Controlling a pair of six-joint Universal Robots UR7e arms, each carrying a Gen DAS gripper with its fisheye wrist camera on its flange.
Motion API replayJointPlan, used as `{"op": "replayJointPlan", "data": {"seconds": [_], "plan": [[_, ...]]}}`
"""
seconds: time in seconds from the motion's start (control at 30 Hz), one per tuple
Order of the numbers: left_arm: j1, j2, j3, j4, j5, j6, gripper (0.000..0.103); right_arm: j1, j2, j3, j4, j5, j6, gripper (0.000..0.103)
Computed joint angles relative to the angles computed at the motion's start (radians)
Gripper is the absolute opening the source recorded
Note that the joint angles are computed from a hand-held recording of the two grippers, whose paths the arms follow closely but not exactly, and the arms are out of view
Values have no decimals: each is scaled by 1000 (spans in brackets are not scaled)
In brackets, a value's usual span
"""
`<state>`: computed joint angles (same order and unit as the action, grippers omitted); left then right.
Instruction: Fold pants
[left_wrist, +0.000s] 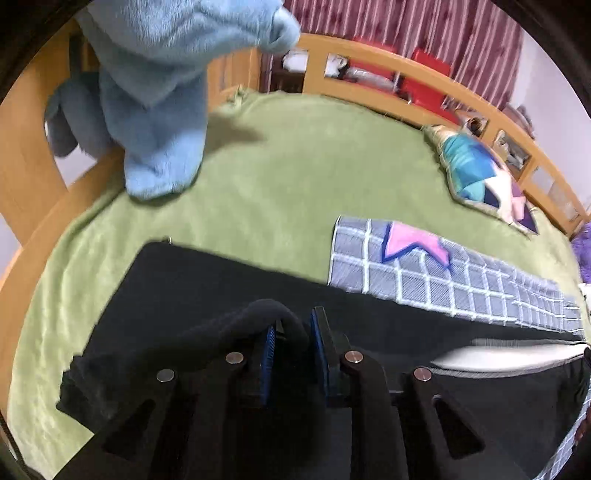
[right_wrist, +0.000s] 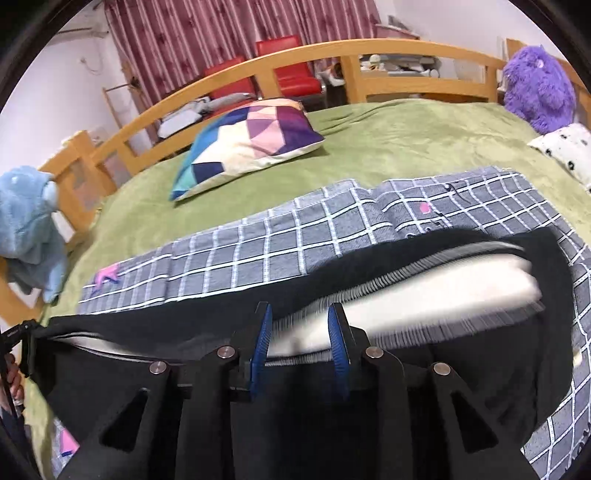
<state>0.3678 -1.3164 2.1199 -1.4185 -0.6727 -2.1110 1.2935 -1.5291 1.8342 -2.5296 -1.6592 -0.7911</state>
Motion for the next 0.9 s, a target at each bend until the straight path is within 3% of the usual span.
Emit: {"op": "replayJointPlan", "data": {"seconds": [0.07,0.2,0.23,0.27,0.33,0.4,0.53,0.67,0.73,0.8,0.83,0.87,0.9], "plan": [[-42,-23,48,-49,5,-16,31,-14,-27,24,23,26,-24,41],[-136,-55,79,-22,-31,-61,40,-47,-117,112,13,35,-118,48],[-161,-56,70,33,-52,-102,49,-59,-143,129,30,30,-133,48],[-184,-53,62,93,-70,-153,67,-72,-162,139,48,32,-145,48],[-253,-35,41,262,-123,-299,80,-99,-201,165,79,28,-174,48],[-305,-42,52,322,-171,-361,81,-125,-234,199,79,14,-203,49],[-325,-95,134,192,-246,-310,81,-178,-278,245,84,12,-225,49],[-279,-66,206,-35,-245,-172,81,-215,-305,268,104,30,-219,49],[-226,7,184,-33,-259,-133,81,-223,-311,278,101,30,-221,49],[-159,87,121,76,-284,-145,66,-226,-314,289,83,23,-224,49],[-136,104,97,146,-276,-170,48,-226,-314,292,75,22,-222,49],[-131,90,95,179,-251,-188,39,-229,-315,294,70,22,-222,49],[-130,55,98,218,-215,-220,37,-230,-317,296,64,22,-226,49]]}}
